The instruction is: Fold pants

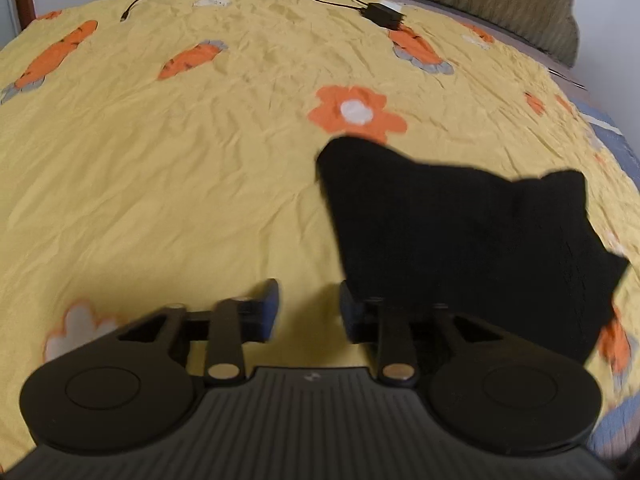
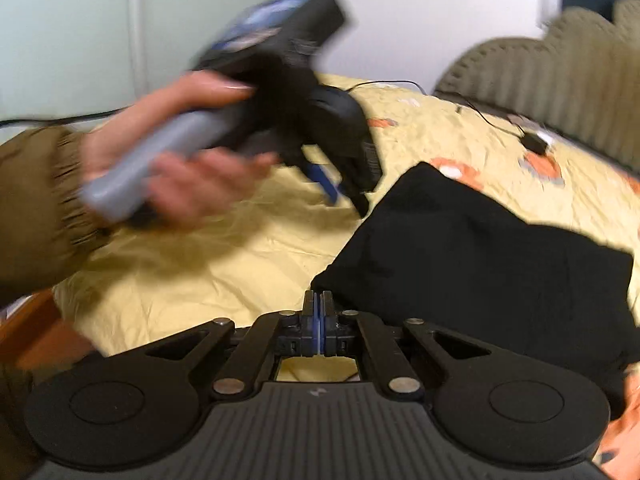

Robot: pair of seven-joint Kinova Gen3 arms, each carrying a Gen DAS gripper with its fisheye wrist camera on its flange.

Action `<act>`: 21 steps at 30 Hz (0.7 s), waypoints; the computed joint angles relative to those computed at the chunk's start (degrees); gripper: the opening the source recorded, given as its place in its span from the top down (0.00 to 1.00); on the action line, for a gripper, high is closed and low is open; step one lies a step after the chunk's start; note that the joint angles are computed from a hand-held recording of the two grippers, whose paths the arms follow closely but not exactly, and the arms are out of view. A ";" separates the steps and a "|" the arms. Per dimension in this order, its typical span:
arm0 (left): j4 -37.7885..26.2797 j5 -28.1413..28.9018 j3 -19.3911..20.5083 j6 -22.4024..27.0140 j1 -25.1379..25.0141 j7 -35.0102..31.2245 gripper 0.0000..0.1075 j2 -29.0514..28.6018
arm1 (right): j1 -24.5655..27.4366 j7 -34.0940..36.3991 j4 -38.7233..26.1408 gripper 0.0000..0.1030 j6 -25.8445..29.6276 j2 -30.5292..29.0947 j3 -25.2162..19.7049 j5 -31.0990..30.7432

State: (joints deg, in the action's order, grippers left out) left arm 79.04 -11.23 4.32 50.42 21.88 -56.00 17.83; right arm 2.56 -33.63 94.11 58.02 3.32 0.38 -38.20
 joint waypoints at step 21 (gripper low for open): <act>22.54 -4.82 11.28 -21.74 -3.96 -30.68 0.32 -13.04 | 17.41 -24.46 -1.06 0.65 16.18 12.03 1.45 -22.48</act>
